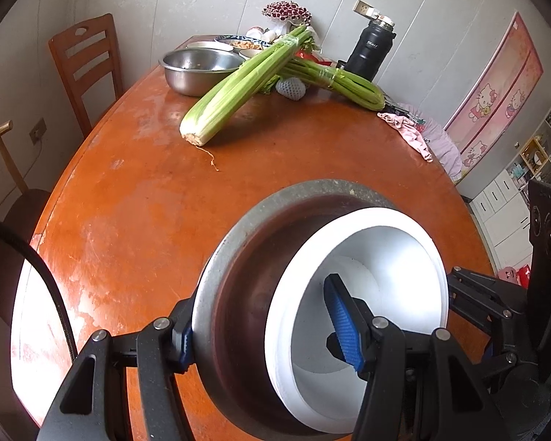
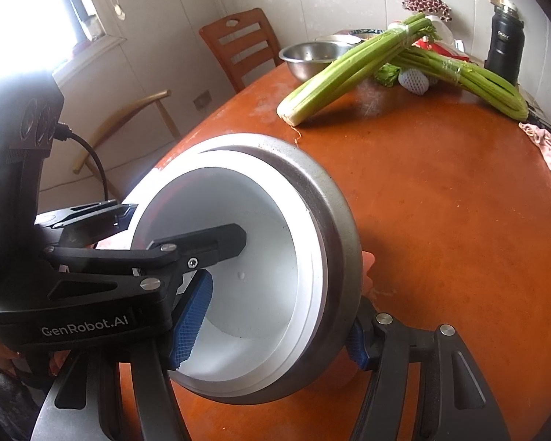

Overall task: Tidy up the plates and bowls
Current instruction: 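Lift the steel bowl with nested bowls and carry it toward the orange plate stack, then lower the steel bowl onto the silver tray and open the left gripper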

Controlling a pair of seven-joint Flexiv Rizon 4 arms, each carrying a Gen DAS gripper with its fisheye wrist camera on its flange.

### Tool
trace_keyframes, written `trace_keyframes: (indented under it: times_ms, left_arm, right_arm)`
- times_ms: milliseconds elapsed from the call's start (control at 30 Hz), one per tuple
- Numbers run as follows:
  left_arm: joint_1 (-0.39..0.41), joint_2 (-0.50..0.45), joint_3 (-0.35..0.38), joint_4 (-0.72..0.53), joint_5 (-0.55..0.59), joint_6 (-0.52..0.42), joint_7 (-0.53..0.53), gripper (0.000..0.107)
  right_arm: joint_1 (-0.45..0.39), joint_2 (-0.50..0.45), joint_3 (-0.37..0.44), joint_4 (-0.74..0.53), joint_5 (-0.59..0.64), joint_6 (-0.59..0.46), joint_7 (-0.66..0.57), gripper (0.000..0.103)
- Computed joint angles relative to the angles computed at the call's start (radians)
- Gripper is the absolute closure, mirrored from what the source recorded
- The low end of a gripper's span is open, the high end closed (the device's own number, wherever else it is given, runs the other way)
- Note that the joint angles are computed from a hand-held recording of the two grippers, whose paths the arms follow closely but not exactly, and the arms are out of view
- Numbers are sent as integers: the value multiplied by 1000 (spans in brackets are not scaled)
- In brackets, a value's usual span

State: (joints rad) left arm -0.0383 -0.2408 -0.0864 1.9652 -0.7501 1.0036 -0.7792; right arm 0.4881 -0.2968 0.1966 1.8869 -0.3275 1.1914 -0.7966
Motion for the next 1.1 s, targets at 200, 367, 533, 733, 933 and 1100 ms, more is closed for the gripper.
trace_keyframes:
  times_ms: [200,367,533,733,933,1100]
  left_arm:
    - [-8,-14,1,-5,32,27,-23,48]
    - [-13,-23,2,-1,66,57,-58,48]
    - [-12,-26,-5,4,88,86,-69,48]
    - [-10,-26,-13,13,90,112,-67,48]
    - [-11,-25,-14,19,97,127,-69,48]
    - [-10,-23,-15,20,98,133,-73,48]
  right_arm:
    - [1,-12,-8,-4,-9,-3,0,37]
    - [-8,-26,1,-11,10,3,-20,37]
    - [-2,-36,-9,-14,3,3,-21,37]
    - [5,-36,-20,-8,-18,8,-7,37]
    - [10,-37,-30,-4,-43,8,11,37]
    - [8,-37,-30,-3,-51,8,19,37]
